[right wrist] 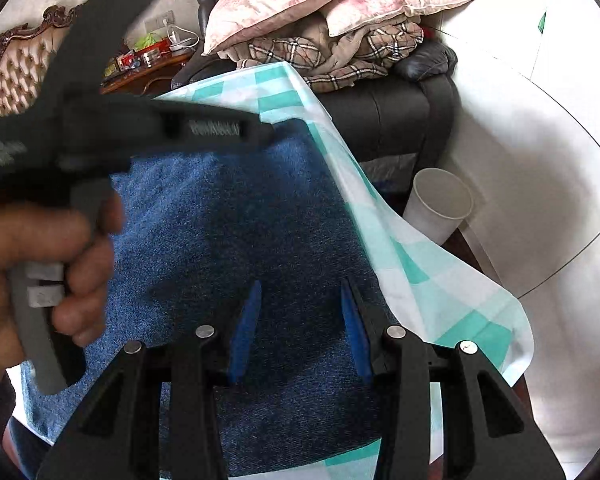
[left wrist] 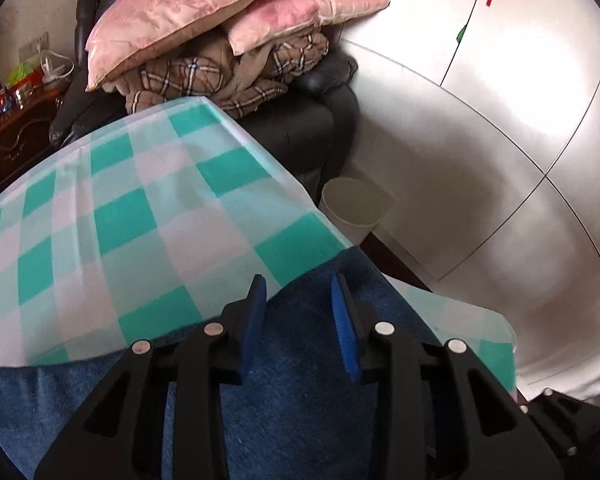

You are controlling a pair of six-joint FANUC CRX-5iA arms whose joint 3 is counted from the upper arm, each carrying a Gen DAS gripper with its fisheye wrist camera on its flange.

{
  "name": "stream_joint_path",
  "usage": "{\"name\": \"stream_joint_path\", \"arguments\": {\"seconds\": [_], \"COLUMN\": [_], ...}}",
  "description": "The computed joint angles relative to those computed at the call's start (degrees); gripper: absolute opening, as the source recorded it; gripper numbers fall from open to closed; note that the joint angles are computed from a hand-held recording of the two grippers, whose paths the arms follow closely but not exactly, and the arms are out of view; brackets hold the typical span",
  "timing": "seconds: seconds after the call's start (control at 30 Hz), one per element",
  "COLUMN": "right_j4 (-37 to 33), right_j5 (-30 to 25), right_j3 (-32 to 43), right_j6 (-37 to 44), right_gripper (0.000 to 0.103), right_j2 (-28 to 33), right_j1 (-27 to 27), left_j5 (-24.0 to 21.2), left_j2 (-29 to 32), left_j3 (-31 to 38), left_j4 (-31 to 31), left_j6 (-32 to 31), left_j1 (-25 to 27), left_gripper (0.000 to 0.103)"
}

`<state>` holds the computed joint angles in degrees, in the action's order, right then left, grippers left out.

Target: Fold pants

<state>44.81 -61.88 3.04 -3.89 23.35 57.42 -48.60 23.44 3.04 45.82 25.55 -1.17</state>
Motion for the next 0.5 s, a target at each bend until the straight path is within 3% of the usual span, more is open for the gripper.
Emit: {"name": "stream_joint_path", "arguments": {"seconds": [0.1,0.2,0.3,0.43,0.5], "right_j4": [-0.1,0.0,0.0,-0.2,-0.1], "right_j5": [-0.1,-0.2,-0.9,-0.9,-2.4], "right_j3": [0.4,0.7,1.2,1.1,1.4], "right_j6": [0.2,0.0,0.0,-0.2,-1.3], "right_gripper": [0.04,0.04,0.041,0.041,0.041], "right_j2": [0.2,0.4,0.8,0.6,0.3], "right_j1": [0.0,0.0,0.3,0.4,1.1], "left_j5": [-0.8,2.8,4.5,3.8,4.6], "left_j2": [-0.2,-4.2,-5.5,-4.9,-6.3], "left_j3": [0.7,-4.7,-6.4,-6.7,-7.4], "left_j4": [-1.0,3.1,0.1,0.0,-0.5], "left_j6": [2.2,-1.8,2.0,0.7,1.4], "left_j1": [0.4,1.2,2.5,3.4,3.6], "left_gripper": [0.036,0.035,0.035,0.046,0.047]}}
